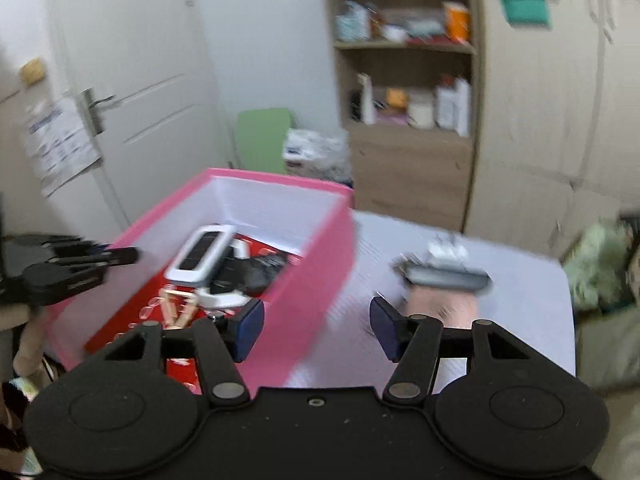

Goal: Organize rigid objects
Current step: 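Carry the yellow starfish clip into the box and release it, then grasp the black rectangular case with the right gripper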

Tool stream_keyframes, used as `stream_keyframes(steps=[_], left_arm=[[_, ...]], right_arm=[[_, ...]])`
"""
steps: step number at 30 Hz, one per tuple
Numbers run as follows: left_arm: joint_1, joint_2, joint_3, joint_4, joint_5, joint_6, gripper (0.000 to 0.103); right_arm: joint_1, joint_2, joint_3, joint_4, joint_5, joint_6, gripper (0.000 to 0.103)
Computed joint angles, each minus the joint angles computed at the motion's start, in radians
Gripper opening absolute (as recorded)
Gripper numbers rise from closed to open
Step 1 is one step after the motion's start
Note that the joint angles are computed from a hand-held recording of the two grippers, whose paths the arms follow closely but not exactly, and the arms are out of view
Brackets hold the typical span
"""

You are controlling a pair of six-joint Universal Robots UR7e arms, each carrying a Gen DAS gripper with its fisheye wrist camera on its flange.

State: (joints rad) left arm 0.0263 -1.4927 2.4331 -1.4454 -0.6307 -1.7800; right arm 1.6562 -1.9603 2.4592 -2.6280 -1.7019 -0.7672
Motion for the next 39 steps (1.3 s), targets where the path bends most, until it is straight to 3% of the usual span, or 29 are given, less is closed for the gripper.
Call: stream_keyframes(steps=[5, 9, 11, 13, 16, 22, 29, 35, 36, 39], left_arm=[[0.002, -0.002, 0.0, 0.002, -0.001, 0.008, 0.005], [0.002, -0.002, -0.001, 0.002, 0.0, 0.009, 0.005], [0.002, -0.002, -0.001, 0.0, 0.0, 0.009, 0.005], [0.003, -0.003, 0.0, -0.002, 0.001, 0.008, 0.005], [0.003, -0.001, 0.001, -0.002, 0.004, 0.008, 0.005], [-0.001, -0.004, 0.004, -0.004, 0.004, 0.012, 0.005], [-0.003, -0.005, 0.005, 0.001, 0.005, 0.01, 0.005], [-0.008, -0.004, 0.006, 0.003, 0.007, 0.003, 0.005], [-0.008, -0.003, 0.006, 0.004, 0.006, 0.002, 0.005], [-0.008, -0.003, 0.006, 0.003, 0.006, 0.005, 0.005]], right_arm=[[-0.085, 0.05, -0.019, -0.067, -0.018, -0.03, 0.065], [-0.12, 0.123, -0.027, -0.182, 0.008, -0.059, 0.087], [-0.136, 0.169, -0.037, -0.24, 0.033, -0.057, 0.089], [-0.147, 0.233, -0.048, -0.305, 0.042, -0.046, 0.097], [-0.155, 0.334, -0.051, -0.444, 0.027, -0.027, 0.098], [-0.18, 0.465, -0.052, -0.61, 0.03, -0.007, 0.1], [-0.222, 0.524, -0.026, -0.725, 0.112, -0.011, 0.101], [-0.219, 0.574, -0.017, -0.814, 0.1, -0.045, 0.101], [-0.221, 0.58, -0.008, -0.848, 0.103, -0.051, 0.095], [-0.219, 0.583, 0.011, -0.908, 0.1, -0.072, 0.095]])
